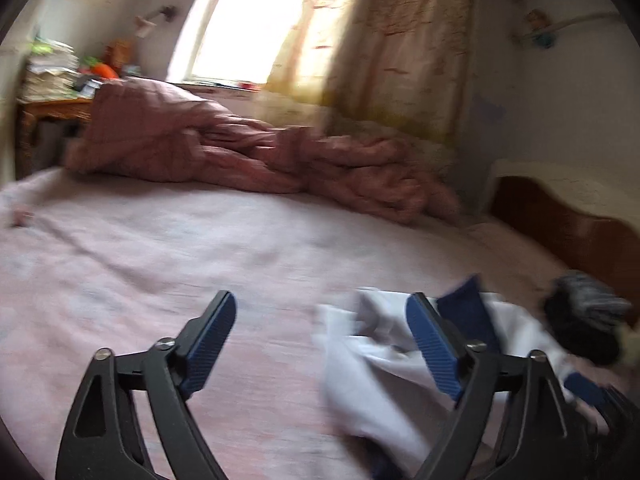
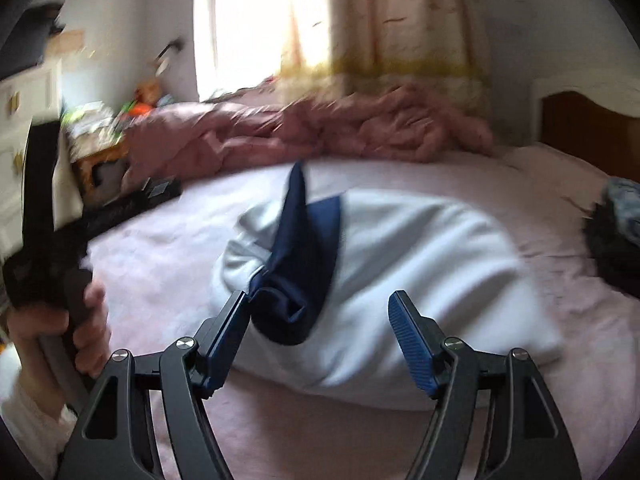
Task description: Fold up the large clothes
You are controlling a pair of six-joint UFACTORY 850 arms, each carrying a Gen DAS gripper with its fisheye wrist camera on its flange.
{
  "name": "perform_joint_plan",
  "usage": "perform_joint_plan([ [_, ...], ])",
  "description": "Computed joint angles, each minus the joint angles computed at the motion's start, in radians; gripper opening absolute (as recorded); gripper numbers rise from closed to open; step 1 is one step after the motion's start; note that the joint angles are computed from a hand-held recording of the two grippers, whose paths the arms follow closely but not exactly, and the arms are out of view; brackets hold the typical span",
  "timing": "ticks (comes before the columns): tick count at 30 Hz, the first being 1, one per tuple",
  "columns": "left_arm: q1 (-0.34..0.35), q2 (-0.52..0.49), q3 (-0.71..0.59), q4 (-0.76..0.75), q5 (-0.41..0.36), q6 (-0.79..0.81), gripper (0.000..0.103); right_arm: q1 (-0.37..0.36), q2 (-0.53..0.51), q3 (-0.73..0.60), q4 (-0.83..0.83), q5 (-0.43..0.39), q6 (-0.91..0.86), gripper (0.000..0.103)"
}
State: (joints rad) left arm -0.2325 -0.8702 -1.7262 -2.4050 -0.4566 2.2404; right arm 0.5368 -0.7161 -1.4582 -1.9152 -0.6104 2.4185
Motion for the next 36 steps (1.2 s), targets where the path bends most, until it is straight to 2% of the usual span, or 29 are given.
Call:
perform_joint_plan([
  [1, 0.008, -0.003, 0.008, 0.105, -0.089, -0.101, 0.100, -0.003, 0.013, 0.012, 0.012, -0.020, 0.005, 0.074],
  [3, 0.013, -0.016, -0.005, 0.295, -0.199, -0.262, 0.103, 0.000, 0.057, 0.071, 0.065, -0.132, 0.026, 0.075],
  [5, 0.001, -0.022, -0.017, 0.404, -0.238, -0.315, 0.103, -0.009, 0.108, 0.147, 0.066, -0.223, 0.100, 0.079],
  [7, -0.023, -0.019, -0.020, 0.435, -0.200, -0.310, 0.103, -0.029, 0.131, 0.171, 0.144, -0.248, 0.072, 0.081],
  [8, -0.035, -0.026, -0.033, 0.467, -0.172, -0.333, 0.103, -0.043, 0.138, 0.177, 0.170, -0.234, 0.061, 0.081],
  [11, -0.057, -0.071, -0.113, 0.671, -0.079, -0.543, 0.103, -0.101, 0.170, 0.228, 0.137, -0.090, 0.112, 0.078],
  [13, -0.062, -0.104, -0.160, 0.775, -0.027, -0.697, 0.103, -0.154, 0.170, 0.251, -0.045, 0.090, 0.294, 0.054],
  [14, -0.061, -0.116, -0.174, 0.798, -0.004, -0.751, 0.103, -0.178, 0.161, 0.245, -0.143, 0.176, 0.398, 0.049],
  [15, -0.059, -0.131, -0.192, 0.817, 0.009, -0.797, 0.103, -0.188, 0.147, 0.229, -0.199, 0.220, 0.469, 0.048],
  [16, -0.055, -0.143, -0.208, 0.844, 0.024, -0.849, 0.102, -0.190, 0.141, 0.228, -0.216, 0.223, 0.498, 0.048],
  [17, -0.050, -0.160, -0.235, 0.898, 0.031, -0.934, 0.099, -0.177, 0.133, 0.227, -0.200, 0.184, 0.486, 0.048],
  [18, -0.036, -0.180, -0.260, 0.927, 0.000, -1.010, 0.090, -0.165, 0.125, 0.218, -0.160, 0.167, 0.431, 0.048],
  [20, -0.008, -0.225, -0.322, 0.941, -0.103, -1.099, 0.079, -0.137, 0.106, 0.180, -0.054, 0.154, 0.257, 0.049],
  [23, 0.009, -0.230, -0.327, 0.896, -0.170, -1.052, 0.063, -0.111, 0.096, 0.153, -0.028, 0.164, 0.161, 0.049],
  [25, 0.011, -0.232, -0.335, 0.905, -0.203, -1.019, 0.045, -0.103, 0.085, 0.132, 0.041, 0.152, 0.080, 0.049],
  [26, 0.008, -0.230, -0.338, 0.921, -0.205, -1.005, 0.028, -0.102, 0.084, 0.131, 0.049, 0.150, 0.066, 0.050],
  [27, 0.004, -0.221, -0.327, 0.924, -0.192, -0.977, 0.018, -0.102, 0.091, 0.142, 0.037, 0.153, 0.069, 0.050],
  [29, -0.004, -0.197, -0.289, 0.875, -0.150, -0.903, 0.011, -0.099, 0.108, 0.163, 0.049, 0.144, 0.031, 0.055],
  [31, -0.019, -0.177, -0.267, 0.864, -0.071, -0.863, 0.009, -0.098, 0.124, 0.179, 0.080, 0.130, -0.032, 0.062],
  [33, -0.038, -0.172, -0.273, 0.872, 0.016, -0.834, 0.008, -0.087, 0.144, 0.210, 0.127, 0.113, -0.107, 0.065],
  [36, -0.055, -0.205, -0.344, 0.935, 0.118, -0.902, 0.008, -0.074, 0.143, 0.209, 0.257, 0.101, -0.307, 0.067],
])
